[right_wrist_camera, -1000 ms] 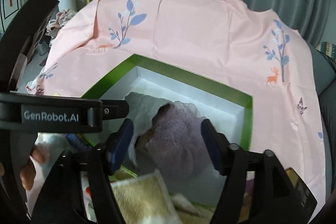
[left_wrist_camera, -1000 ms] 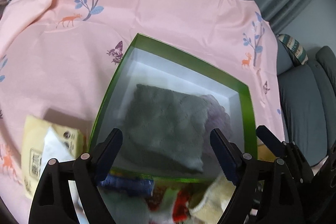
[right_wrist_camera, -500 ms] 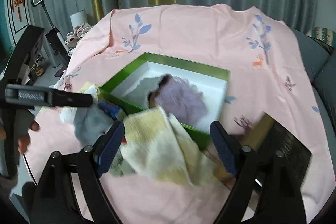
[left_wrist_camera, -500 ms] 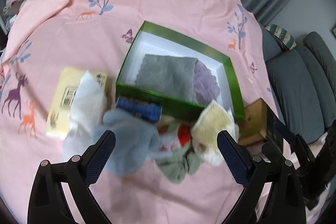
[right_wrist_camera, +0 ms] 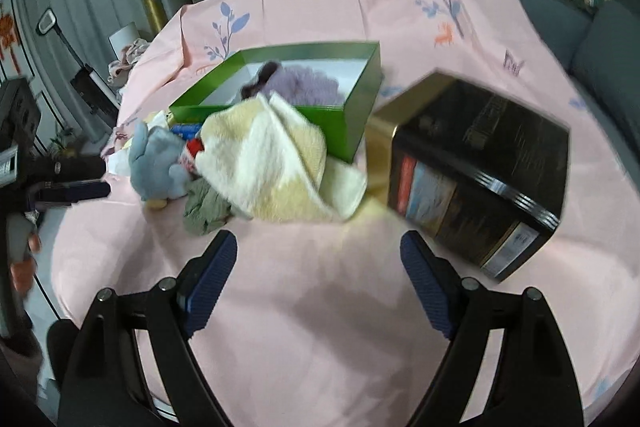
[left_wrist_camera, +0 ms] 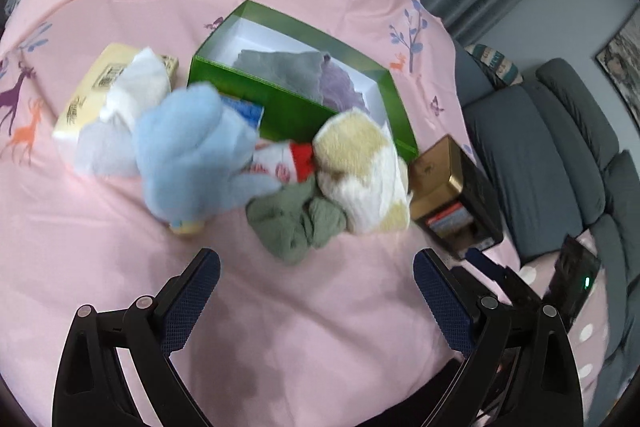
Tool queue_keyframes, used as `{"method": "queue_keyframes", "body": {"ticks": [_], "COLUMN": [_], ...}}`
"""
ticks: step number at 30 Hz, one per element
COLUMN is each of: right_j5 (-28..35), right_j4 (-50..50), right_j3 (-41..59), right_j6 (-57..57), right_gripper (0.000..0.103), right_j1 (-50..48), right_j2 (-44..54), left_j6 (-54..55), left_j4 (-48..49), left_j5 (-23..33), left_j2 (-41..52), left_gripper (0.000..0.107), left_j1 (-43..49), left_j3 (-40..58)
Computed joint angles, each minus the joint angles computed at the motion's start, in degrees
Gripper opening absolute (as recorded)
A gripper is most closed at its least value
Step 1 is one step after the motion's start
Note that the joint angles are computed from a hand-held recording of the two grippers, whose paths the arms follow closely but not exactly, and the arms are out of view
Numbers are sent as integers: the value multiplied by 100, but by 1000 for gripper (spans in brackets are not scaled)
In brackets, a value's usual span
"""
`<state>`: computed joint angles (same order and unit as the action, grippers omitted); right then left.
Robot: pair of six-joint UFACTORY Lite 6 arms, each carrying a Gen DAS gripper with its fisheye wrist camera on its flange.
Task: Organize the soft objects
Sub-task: 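Reach the right gripper to the cream-and-yellow towel on the pile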
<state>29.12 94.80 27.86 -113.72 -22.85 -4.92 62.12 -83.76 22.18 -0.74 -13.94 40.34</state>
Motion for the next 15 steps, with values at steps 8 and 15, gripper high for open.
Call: {"method": "queue_keyframes", "body": {"ticks": [8,15], "right_j5": [390,90], "right_j4": [1878,2004], "right_j3": [455,1625], "right_j6": [-2014,-1886], "right_gripper": [79,63], "right_j1": [316,824], "right_j2": [1412,2537], "left_j6": [448,444], "left_j4": [-345,-254], "left_j5": [401,413], "left_j2": [-96,58], "left_gripper": [97,97], "left_j1": [98,118], "left_j3": [-469,-318]}}
